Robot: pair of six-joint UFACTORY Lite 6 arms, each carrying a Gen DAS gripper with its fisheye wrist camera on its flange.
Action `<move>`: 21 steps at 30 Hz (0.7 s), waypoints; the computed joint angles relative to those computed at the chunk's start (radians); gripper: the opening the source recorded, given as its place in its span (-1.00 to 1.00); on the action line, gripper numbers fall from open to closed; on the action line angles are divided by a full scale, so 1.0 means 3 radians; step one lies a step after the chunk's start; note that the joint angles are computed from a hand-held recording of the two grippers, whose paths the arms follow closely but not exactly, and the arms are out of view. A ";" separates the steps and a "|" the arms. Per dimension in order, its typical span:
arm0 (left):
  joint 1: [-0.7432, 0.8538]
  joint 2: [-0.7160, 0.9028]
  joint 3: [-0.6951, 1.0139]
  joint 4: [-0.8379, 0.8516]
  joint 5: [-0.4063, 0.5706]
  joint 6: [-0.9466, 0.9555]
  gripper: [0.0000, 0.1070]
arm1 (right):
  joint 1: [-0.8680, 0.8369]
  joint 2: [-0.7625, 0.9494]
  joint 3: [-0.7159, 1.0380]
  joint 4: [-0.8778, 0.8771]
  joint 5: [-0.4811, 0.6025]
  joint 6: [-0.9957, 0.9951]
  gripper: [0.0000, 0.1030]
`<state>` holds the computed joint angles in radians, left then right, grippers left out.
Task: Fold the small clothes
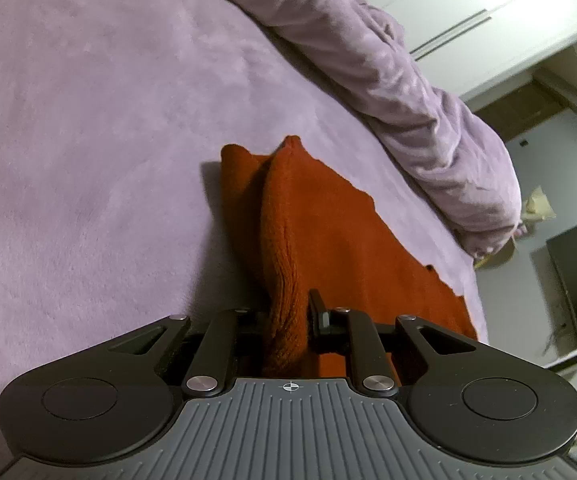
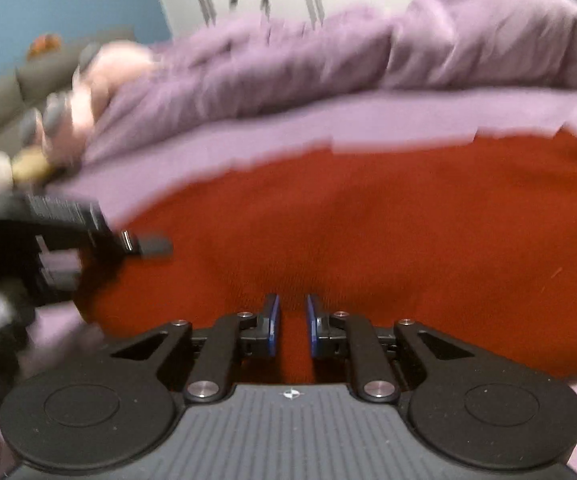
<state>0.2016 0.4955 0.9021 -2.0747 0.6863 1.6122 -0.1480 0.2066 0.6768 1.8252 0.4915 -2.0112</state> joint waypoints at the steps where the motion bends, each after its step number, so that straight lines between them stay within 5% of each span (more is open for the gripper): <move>1: 0.0024 -0.0002 0.0006 0.0041 0.0033 -0.0057 -0.67 | -0.0039 -0.0025 0.0009 -0.0092 0.0042 0.0100 -0.73; 4: 0.0062 -0.0051 0.0017 0.0150 0.0076 -0.0227 -0.68 | -0.0309 -0.0132 0.0104 -0.0675 0.0287 0.0771 -0.73; 12: -0.0213 -0.0502 0.0113 0.0246 0.0053 -0.0514 -0.70 | -0.1283 -0.0333 0.0056 -0.0993 0.0645 0.0759 -0.71; 16: -0.0830 -0.0523 0.0512 0.0128 -0.0368 -0.0403 -0.70 | -0.1589 -0.0243 0.0221 -0.1036 0.0733 0.0854 -0.71; 21: -0.1614 0.0257 0.1461 0.0621 -0.0981 -0.0810 -0.67 | -0.1802 -0.0069 0.0441 -0.1183 0.0817 0.1124 -0.71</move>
